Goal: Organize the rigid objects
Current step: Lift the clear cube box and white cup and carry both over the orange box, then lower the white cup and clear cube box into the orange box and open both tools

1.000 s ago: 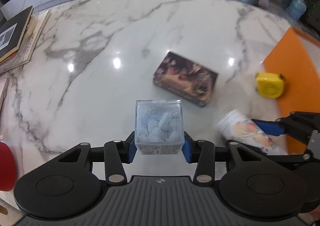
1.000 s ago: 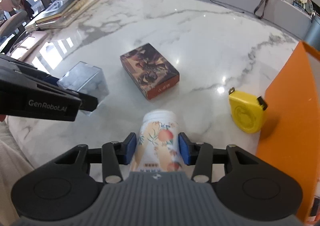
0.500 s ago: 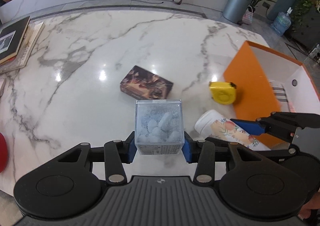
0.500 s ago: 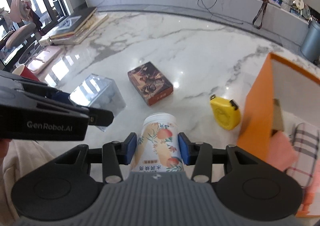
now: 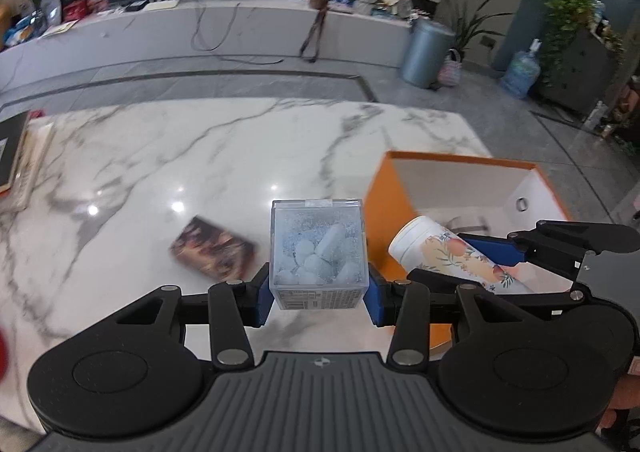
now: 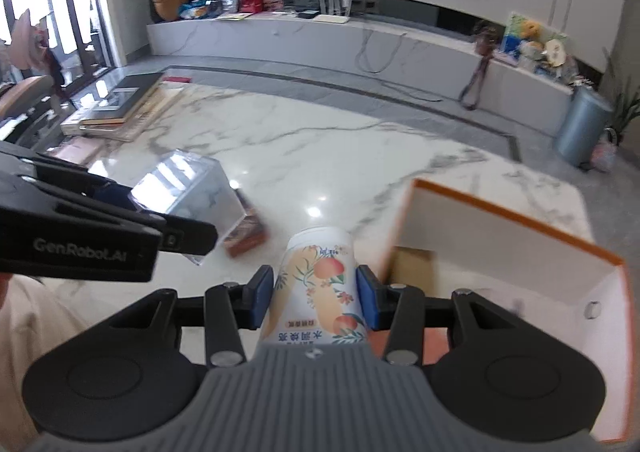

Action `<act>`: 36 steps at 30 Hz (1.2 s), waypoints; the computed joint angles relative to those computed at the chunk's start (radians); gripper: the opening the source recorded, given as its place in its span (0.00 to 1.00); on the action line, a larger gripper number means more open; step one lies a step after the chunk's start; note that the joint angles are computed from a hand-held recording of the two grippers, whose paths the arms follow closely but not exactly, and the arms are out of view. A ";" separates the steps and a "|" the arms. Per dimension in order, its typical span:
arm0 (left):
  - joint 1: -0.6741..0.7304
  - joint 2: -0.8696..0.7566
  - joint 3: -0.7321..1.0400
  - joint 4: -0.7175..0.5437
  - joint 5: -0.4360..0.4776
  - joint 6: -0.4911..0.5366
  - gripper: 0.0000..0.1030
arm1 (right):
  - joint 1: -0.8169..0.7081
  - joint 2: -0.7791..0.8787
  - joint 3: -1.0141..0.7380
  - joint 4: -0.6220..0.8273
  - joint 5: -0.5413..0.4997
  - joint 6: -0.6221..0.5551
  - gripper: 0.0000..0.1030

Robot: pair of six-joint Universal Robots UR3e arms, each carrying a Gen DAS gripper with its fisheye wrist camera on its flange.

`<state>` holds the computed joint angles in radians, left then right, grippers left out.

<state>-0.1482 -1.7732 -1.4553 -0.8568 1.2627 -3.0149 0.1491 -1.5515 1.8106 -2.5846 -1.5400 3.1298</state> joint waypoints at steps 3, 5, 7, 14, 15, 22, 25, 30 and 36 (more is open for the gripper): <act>-0.056 -0.058 0.067 0.003 0.000 -0.023 0.49 | -0.063 -0.061 0.040 0.025 -0.007 -0.040 0.44; -0.090 -0.095 0.109 0.002 0.001 -0.027 0.49 | -0.109 -0.099 0.066 0.038 -0.012 -0.064 0.44; -0.128 -0.139 0.164 -0.008 0.005 -0.028 0.49 | -0.160 -0.139 0.095 0.051 -0.012 -0.091 0.44; -0.245 -0.311 0.376 -0.056 -0.002 -0.030 0.49 | -0.364 -0.231 0.168 0.107 -0.011 -0.238 0.44; -0.258 -0.337 0.409 -0.069 0.000 -0.026 0.50 | -0.395 -0.237 0.178 0.113 -0.009 -0.259 0.44; -0.324 -0.527 0.665 -0.181 0.028 -0.026 0.49 | -0.495 -0.186 0.225 0.083 0.009 -0.333 0.44; -0.337 -0.595 0.765 -0.228 0.037 -0.023 0.50 | -0.492 -0.112 0.212 0.050 0.011 -0.338 0.44; -0.344 -0.696 0.915 -0.294 0.040 -0.030 0.49 | -0.488 0.000 0.171 0.007 0.023 -0.330 0.44; -0.342 -0.811 1.103 -0.373 0.046 -0.035 0.49 | -0.487 0.129 0.106 -0.031 0.023 -0.310 0.44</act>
